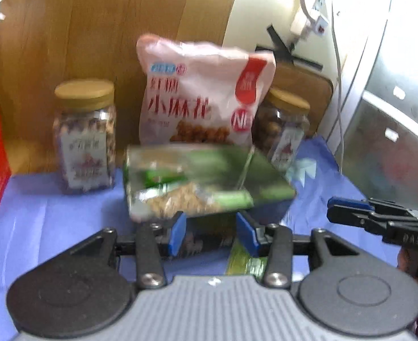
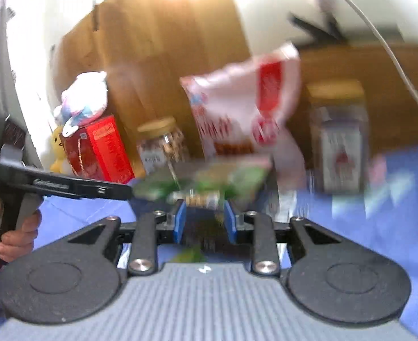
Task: Organize snacks
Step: 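Move the right tool to the green snack bag and grasp it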
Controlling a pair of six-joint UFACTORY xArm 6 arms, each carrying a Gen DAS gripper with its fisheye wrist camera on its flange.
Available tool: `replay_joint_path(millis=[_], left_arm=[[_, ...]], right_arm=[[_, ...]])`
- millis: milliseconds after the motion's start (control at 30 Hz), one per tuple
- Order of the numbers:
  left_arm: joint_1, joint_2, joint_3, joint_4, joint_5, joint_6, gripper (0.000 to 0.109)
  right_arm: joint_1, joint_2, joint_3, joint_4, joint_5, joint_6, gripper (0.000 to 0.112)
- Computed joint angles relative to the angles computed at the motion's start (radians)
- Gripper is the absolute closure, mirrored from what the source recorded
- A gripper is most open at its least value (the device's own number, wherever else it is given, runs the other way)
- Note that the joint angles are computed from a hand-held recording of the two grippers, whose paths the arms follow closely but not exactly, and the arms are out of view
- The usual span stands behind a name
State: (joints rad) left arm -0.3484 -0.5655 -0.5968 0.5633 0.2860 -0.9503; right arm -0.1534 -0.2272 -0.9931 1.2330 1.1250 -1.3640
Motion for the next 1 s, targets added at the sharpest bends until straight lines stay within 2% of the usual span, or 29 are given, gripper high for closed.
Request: replay_joint_path(millis=[33, 133, 233, 333, 433, 500, 667, 700, 767, 800, 833, 900, 1000], left_arm=[[-0.007, -0.005, 0.016, -0.041, 0.005, 0.03, 0.068], [-0.027, -0.006, 0.056, -0.142, 0.023, 0.068, 0.068], [-0.027, -0.033, 0.118, -0.221, -0.005, 0.084, 0.068], [-0.014, -0.095, 0.184, -0.238, -0.004, 0.059, 0.068], [0.008, -0.19, 0.256, -0.254, 0.024, 0.049, 0.068], [0.023, -0.259, 0.301, -0.262, 0.054, 0.041, 0.068], [0.047, -0.433, 0.39, -0.304, 0.117, 0.049, 0.066], [0.044, -0.465, 0.4, -0.301, 0.134, 0.04, 0.066], [0.041, -0.514, 0.418, -0.318, 0.15, 0.048, 0.066], [0.039, -0.531, 0.424, -0.33, 0.151, 0.057, 0.066], [0.033, -0.537, 0.425, -0.336, 0.145, 0.062, 0.066], [0.02, -0.514, 0.419, -0.36, 0.106, 0.089, 0.066], [-0.008, -0.442, 0.401, -0.428, 0.034, 0.163, 0.066]], right_arm=[[-0.004, 0.016, -0.009, -0.048, 0.016, 0.047, 0.079], [0.057, 0.047, -0.023, -0.2, -0.05, 0.178, 0.078], [0.074, 0.139, -0.096, -0.239, 0.043, 0.274, 0.078], [0.118, 0.186, -0.123, -0.266, 0.061, 0.351, 0.08], [0.178, 0.138, -0.081, -0.282, 0.062, 0.328, 0.087], [0.239, 0.085, -0.038, -0.292, 0.024, 0.287, 0.09], [0.369, -0.044, 0.062, -0.298, 0.009, 0.179, 0.088], [0.375, -0.076, 0.086, -0.279, -0.003, 0.147, 0.087], [0.376, -0.127, 0.12, -0.245, -0.041, 0.102, 0.079], [0.367, -0.148, 0.134, -0.234, -0.043, 0.087, 0.075], [0.347, -0.155, 0.139, -0.234, -0.017, 0.08, 0.075], [0.315, -0.169, 0.152, -0.259, 0.015, 0.091, 0.075], [0.297, -0.204, 0.199, -0.337, -0.029, 0.105, 0.074]])
